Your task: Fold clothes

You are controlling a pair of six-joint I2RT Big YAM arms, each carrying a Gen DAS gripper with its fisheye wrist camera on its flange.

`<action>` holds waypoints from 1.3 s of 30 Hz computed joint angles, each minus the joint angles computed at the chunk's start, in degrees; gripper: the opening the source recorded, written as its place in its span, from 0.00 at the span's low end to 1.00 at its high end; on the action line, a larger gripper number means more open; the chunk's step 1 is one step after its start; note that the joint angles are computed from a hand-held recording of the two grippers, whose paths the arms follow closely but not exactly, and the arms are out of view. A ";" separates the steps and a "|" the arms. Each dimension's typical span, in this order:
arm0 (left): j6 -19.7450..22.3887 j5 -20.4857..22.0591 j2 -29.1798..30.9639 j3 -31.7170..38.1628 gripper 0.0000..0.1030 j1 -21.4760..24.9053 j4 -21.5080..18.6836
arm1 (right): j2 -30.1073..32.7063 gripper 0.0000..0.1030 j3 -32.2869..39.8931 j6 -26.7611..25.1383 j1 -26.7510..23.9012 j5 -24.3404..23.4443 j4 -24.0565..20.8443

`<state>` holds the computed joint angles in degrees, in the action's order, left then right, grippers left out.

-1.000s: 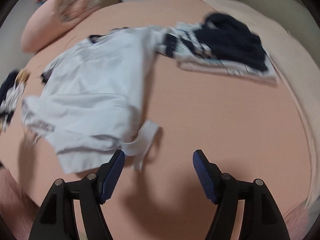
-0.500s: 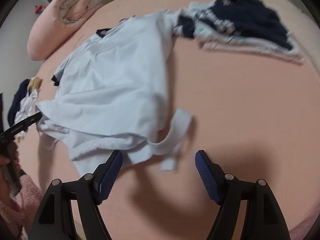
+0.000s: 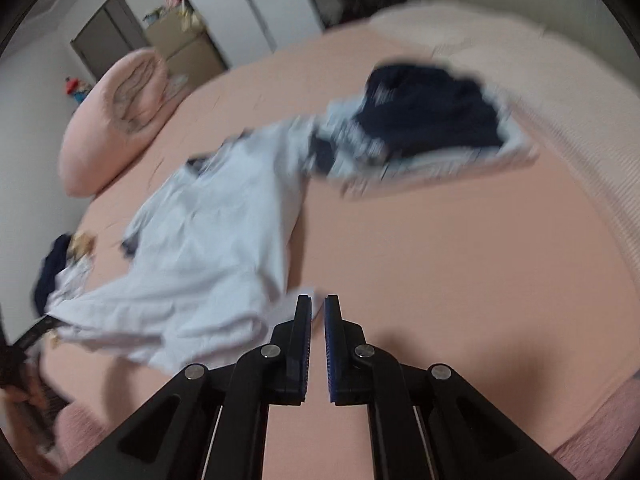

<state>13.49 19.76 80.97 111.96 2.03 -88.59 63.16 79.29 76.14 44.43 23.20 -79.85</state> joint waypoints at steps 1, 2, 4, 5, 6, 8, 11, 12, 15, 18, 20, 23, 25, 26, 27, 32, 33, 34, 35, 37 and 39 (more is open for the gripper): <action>-0.36 0.67 -0.35 -0.51 0.02 0.45 -0.18 | 0.70 0.15 -0.15 -0.74 0.06 -1.69 0.06; -0.37 0.48 -0.68 -1.15 0.02 0.44 -0.09 | 1.58 0.37 -0.44 -1.88 0.11 -3.04 0.51; -0.77 -0.54 -1.19 -2.05 0.02 -0.01 -0.11 | 2.85 0.60 -1.68 -4.80 -0.10 -5.53 3.34; -0.97 -0.38 -1.46 -2.54 0.02 -0.08 0.06 | 3.38 0.61 -2.14 -5.55 -0.39 -6.39 4.72; -1.26 -0.10 -1.60 -2.87 0.02 -0.09 0.36 | 4.41 0.61 -1.98 -5.87 -0.77 -6.97 5.02; -1.53 0.24 -1.72 -3.03 0.02 -0.07 0.50 | 6.23 0.61 -1.39 -7.03 -1.25 -5.68 5.24; -1.74 1.00 -1.38 -2.87 0.02 0.24 -0.10 | 8.54 0.60 -1.03 -10.45 -2.40 -3.49 5.72; -1.77 1.51 -0.93 -2.62 0.02 0.34 -0.67 | 8.86 0.59 -1.20 -11.11 -2.87 -3.53 6.40; -2.10 1.73 -0.70 -3.55 0.03 0.22 -0.39 | 8.43 0.12 -2.58 -11.28 -4.41 -5.71 10.10; -2.69 0.88 -0.99 -4.35 0.02 0.26 0.55 | 8.04 0.03 -1.08 -9.62 -2.95 -0.77 10.31; -2.92 2.35 -1.28 -3.97 0.02 0.93 0.47 | 7.78 0.02 1.14 -9.27 -1.03 4.54 8.30; -0.74 7.22 -1.72 -1.96 0.02 2.46 -0.82 | 8.05 0.02 5.24 -9.10 1.04 9.72 1.79; 0.19 6.46 -1.76 -1.54 0.02 2.21 -1.60 | 7.56 0.02 5.56 -10.59 0.70 6.98 -0.34; 0.07 5.93 -1.61 -1.66 0.02 2.00 -1.84 | 7.02 0.02 4.51 -11.27 0.01 3.98 0.54; -0.06 5.41 -1.46 -1.79 0.02 1.77 -2.06 | 6.67 0.03 3.34 -11.84 -0.75 0.84 1.50; -1.40 4.95 -1.66 -2.64 0.02 1.08 -2.08 | 7.34 0.42 0.35 -10.92 -2.19 -3.73 4.40; -1.32 4.79 -1.70 -2.63 0.02 0.98 -2.01 | 7.00 0.47 -0.36 -10.45 -2.54 -4.46 6.05; -1.15 4.53 -1.60 -2.47 0.03 0.93 -2.01 | 6.76 0.47 -0.79 -10.17 -2.84 -4.88 7.52; -1.09 4.57 -1.52 -2.33 0.03 0.97 -2.16 | 6.92 0.49 -0.70 -10.07 -2.99 -4.79 8.04; -1.29 4.82 -1.24 -2.14 0.03 1.09 -2.52 | 8.52 0.49 0.53 -10.99 -2.86 -2.87 6.74; -1.63 4.91 -1.00 -2.06 0.03 1.16 -2.78 | 9.48 0.42 0.51 -12.79 -3.81 -3.05 7.17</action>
